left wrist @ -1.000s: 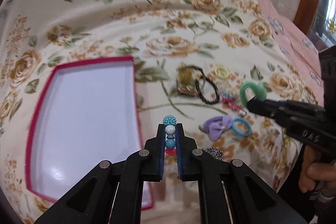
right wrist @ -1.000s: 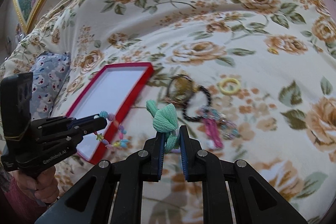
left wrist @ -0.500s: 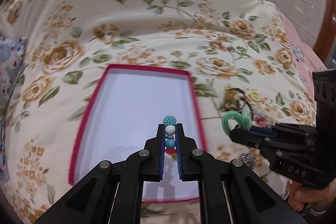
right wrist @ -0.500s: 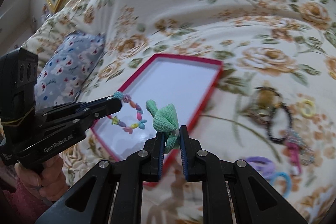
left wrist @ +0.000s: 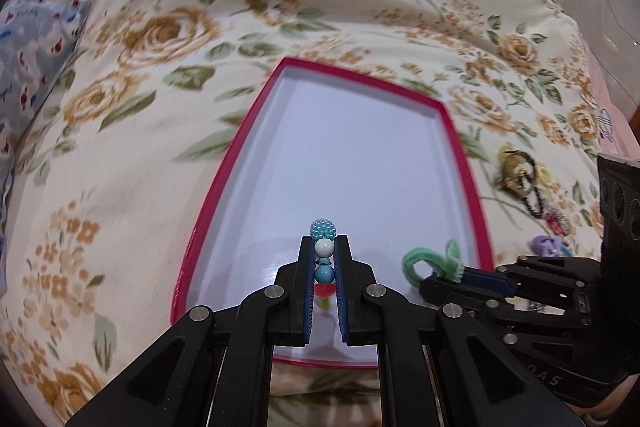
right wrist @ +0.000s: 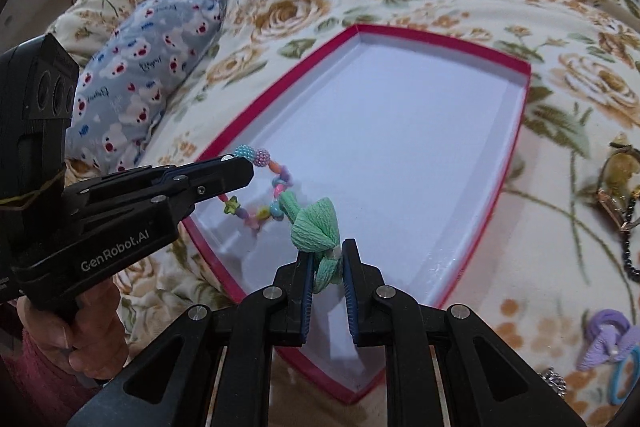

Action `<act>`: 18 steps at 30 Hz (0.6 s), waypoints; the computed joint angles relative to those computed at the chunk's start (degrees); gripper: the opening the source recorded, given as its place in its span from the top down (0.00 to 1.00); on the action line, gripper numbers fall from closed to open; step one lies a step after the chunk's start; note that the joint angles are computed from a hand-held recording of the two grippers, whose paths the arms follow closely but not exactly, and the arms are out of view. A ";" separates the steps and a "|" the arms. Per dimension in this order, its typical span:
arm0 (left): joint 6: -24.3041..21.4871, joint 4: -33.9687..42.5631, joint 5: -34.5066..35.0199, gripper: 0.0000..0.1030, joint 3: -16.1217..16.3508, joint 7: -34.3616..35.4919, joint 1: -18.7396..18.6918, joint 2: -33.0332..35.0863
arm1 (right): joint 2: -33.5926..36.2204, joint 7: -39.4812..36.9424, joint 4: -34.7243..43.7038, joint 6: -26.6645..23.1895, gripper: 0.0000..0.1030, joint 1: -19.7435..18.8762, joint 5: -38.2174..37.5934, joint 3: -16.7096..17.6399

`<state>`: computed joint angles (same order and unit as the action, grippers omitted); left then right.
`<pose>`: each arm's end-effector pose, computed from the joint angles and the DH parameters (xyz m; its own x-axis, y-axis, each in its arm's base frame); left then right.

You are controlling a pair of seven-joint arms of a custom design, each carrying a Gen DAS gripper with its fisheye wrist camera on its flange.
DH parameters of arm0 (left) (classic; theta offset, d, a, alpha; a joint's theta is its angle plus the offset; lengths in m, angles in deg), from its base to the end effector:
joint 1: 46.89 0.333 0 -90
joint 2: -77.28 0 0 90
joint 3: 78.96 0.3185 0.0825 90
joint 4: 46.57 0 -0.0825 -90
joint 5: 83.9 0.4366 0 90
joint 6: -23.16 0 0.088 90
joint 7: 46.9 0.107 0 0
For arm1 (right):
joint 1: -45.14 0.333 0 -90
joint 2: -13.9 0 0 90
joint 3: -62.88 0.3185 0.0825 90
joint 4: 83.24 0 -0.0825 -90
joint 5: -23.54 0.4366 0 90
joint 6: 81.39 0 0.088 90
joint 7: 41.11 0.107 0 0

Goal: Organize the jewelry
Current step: 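Carry both held items into the red box and open both tools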

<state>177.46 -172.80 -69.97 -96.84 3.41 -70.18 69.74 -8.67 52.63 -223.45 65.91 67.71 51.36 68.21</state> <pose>0.4412 -0.4023 0.4816 -0.2664 -0.9512 0.1560 -0.8052 0.1306 -0.5785 0.4515 0.2323 0.4776 0.1627 -0.8984 -0.4080 -0.9184 0.0133 -0.3954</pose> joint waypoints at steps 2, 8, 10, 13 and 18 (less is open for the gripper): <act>-0.28 0.29 -0.25 0.92 0.18 -0.34 0.22 0.88 | 0.59 0.07 0.41 -0.61 0.86 -0.09 -0.46 0.10; -1.32 1.22 -0.38 0.92 0.39 -1.20 0.70 2.91 | 2.06 0.39 1.43 -1.14 0.83 -0.27 -1.18 0.39; -1.62 1.47 -0.40 0.91 0.45 -1.32 0.79 3.35 | 2.35 0.68 1.67 -1.18 0.83 -0.39 -1.71 0.59; -1.58 1.37 -0.71 0.91 0.48 -1.13 0.79 3.31 | 2.36 0.57 1.72 -1.52 0.82 -0.31 -1.39 0.30; -2.55 1.37 1.19 0.80 0.12 -2.60 0.78 2.89 | 1.93 0.74 1.77 -1.78 0.61 -0.45 -1.09 0.36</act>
<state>174.91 -171.43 -68.78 -96.72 0.81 -69.40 72.62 -6.74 53.36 -221.68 64.14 67.25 50.27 68.57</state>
